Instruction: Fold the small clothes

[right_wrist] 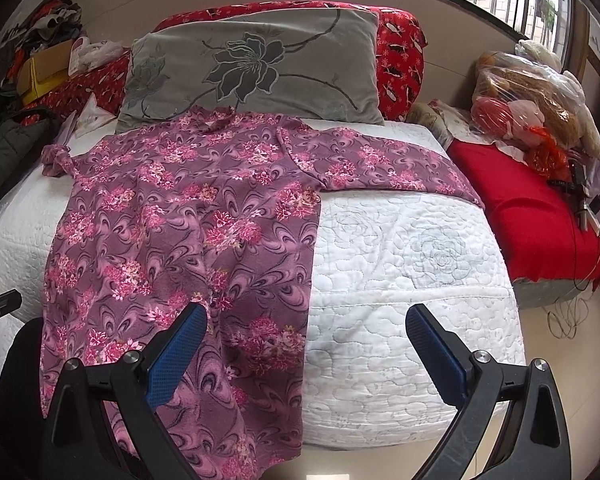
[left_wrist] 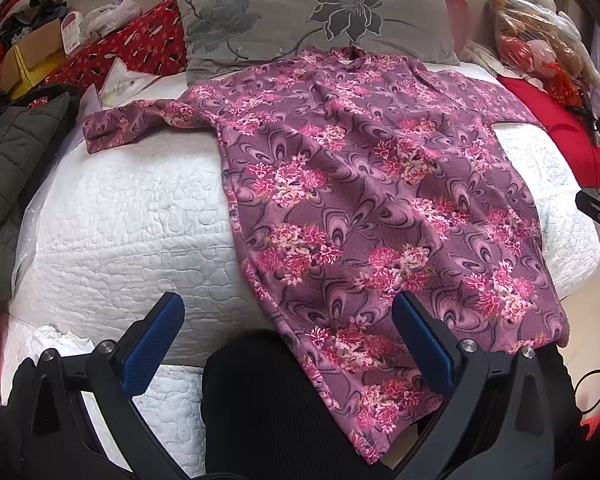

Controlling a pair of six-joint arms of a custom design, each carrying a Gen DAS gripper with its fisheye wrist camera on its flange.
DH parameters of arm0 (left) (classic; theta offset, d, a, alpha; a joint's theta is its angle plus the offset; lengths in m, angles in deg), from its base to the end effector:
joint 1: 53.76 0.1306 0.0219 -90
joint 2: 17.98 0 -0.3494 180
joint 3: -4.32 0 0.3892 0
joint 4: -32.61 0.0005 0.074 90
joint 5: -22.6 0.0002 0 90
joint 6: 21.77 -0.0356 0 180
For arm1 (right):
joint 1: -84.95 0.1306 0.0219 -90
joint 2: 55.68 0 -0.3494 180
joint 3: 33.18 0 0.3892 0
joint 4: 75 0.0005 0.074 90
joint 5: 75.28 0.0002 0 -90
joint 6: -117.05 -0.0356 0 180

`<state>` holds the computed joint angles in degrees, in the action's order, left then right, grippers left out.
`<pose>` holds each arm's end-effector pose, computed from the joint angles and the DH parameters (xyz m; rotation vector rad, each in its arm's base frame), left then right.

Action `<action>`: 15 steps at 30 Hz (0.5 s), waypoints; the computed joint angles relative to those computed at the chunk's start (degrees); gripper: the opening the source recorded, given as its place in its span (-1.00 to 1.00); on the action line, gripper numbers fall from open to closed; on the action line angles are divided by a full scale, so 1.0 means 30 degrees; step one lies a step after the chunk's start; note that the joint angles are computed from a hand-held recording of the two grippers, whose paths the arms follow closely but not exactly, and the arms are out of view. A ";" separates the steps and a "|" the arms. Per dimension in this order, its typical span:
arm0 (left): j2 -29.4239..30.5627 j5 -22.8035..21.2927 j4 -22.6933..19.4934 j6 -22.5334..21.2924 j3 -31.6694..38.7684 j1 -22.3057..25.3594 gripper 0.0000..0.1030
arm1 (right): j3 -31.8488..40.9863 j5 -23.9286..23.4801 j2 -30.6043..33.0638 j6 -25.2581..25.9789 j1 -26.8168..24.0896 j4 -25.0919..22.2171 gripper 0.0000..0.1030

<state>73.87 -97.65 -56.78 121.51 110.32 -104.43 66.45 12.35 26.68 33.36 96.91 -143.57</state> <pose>0.2905 -0.3270 0.4736 -0.1483 2.5639 0.1655 0.4062 0.0870 0.5068 -0.4094 2.4332 0.0937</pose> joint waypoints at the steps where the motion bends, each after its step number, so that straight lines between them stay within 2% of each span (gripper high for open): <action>1: 0.0002 0.0015 -0.0002 0.0016 -0.0008 -0.0002 1.00 | 0.0000 0.0000 0.0000 0.0000 0.0000 0.0000 0.94; 15: 0.0100 0.0180 -0.0007 0.0025 -0.0054 0.0095 1.00 | -0.0129 -0.0388 0.0035 -0.0114 -0.0001 0.0102 0.92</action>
